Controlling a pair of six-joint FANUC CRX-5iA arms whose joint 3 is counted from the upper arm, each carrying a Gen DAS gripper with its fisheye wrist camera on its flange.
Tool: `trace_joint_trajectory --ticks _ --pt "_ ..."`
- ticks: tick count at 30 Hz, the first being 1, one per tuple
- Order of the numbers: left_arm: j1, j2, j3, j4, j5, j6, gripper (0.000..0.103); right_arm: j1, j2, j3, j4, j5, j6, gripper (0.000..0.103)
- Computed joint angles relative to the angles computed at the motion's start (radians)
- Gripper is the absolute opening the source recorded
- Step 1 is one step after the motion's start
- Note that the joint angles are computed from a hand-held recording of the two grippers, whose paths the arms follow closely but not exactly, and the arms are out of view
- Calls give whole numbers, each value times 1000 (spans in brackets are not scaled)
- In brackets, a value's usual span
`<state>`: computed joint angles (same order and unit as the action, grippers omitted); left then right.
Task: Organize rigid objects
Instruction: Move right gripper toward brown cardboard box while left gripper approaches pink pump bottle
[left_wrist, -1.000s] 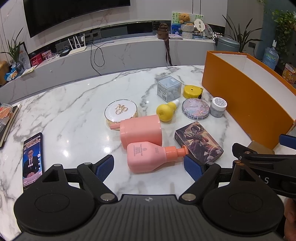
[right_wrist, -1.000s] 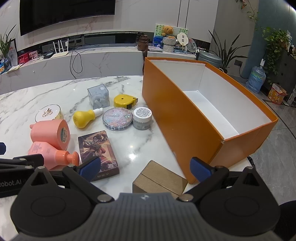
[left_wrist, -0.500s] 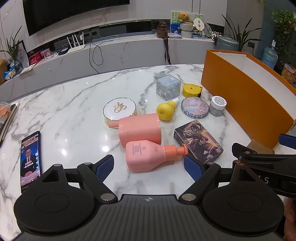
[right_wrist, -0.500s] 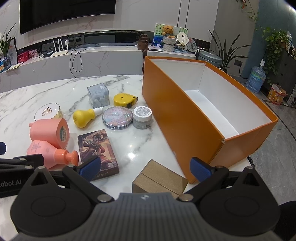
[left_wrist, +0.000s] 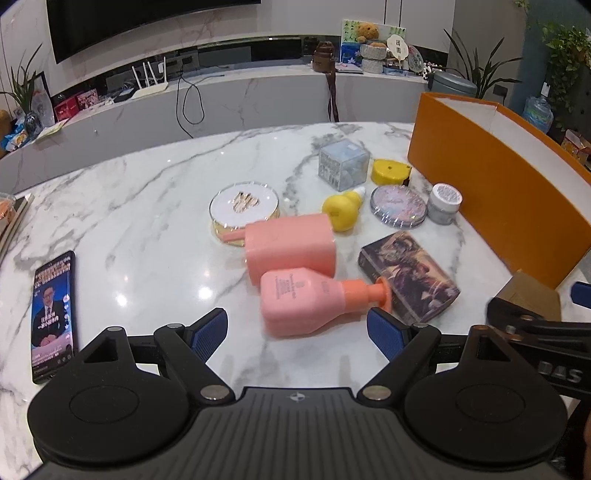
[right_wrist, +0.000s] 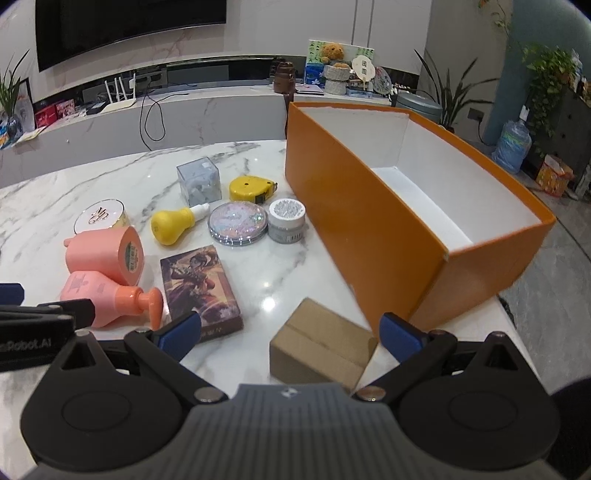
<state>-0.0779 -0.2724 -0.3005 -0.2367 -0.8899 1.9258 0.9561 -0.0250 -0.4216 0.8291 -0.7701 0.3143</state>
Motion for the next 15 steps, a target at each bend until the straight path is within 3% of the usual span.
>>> trace_joint_trajectory --ticks 9,15 --pt "48 -6 -63 58 80 -77 100 34 -49 -81 37 -28 -125 101" --pt "51 9 -82 43 136 -124 100 27 -21 -58 33 -53 -143 101"
